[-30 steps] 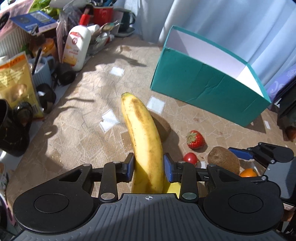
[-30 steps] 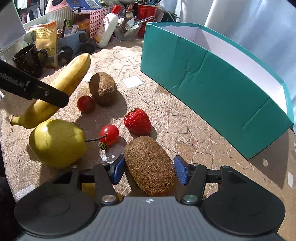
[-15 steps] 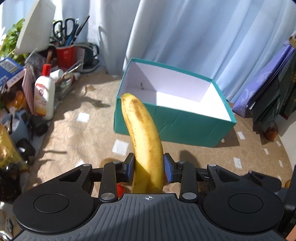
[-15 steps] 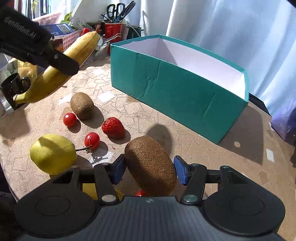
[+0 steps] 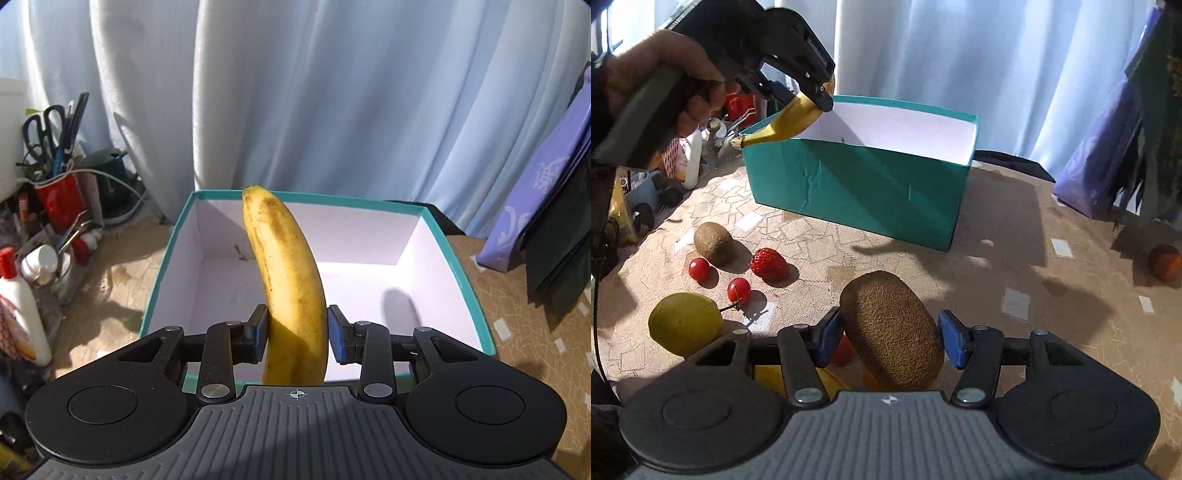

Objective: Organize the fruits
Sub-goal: 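Carry the banana into the teal box with the left tool and release, then carry the kiwi into the teal box with the right tool and release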

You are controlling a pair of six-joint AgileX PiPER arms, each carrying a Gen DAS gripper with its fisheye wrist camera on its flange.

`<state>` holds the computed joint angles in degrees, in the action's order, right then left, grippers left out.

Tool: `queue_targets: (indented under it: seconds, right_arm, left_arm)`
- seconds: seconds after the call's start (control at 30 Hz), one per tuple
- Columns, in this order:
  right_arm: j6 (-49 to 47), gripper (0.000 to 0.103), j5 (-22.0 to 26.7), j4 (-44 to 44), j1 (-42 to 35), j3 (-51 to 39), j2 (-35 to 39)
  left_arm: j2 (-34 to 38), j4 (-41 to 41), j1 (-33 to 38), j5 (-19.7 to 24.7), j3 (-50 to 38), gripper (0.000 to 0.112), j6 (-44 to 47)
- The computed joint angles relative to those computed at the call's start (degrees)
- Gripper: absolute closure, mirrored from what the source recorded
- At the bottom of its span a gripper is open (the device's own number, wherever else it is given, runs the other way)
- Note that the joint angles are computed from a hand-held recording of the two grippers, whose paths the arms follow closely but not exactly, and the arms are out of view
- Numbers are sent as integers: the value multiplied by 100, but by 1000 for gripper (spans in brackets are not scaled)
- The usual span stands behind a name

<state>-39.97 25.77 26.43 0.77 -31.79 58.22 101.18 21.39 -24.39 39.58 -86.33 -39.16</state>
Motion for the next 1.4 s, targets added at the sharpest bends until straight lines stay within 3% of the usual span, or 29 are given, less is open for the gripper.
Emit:
queue_targets:
  seconds: [0.33, 0.67, 0.7, 0.8, 0.9, 1.07, 1.2, 1.4]
  right_arm:
    - [756, 47, 123, -421, -458, 152, -447]
    - [1459, 47, 61, -985, -417, 143, -519]
    - [1588, 47, 42, -1091, -357, 132, -514]
    - [1847, 47, -44, -1286, -210, 114, -494]
    - [1935, 47, -113, -1329, -155, 41, -432]
    - [2273, 47, -308, -1609, -56, -173, -228]
    - [2761, 47, -542, -2025, 25, -422, 47]
    - [3683, 47, -877, -2840, 279, -1025, 645]
  left_arm:
    - [1543, -216, 135, 635, -1443, 75, 559]
    - [1771, -260, 161, 676, -1441, 74, 671]
    - [1714, -31, 116, 631, -1372, 71, 506]
    - [1429, 400, 62, 413, -1042, 38, 141]
    - [1036, 684, 12, 188, -607, 36, -58]
    - [-92, 1538, -211, -185, 644, 18, -1077]
    - [-1058, 2567, -619, 64, 1519, 12, -2245]
    - [-1966, 2607, -784, 421, 2417, 11, -3036]
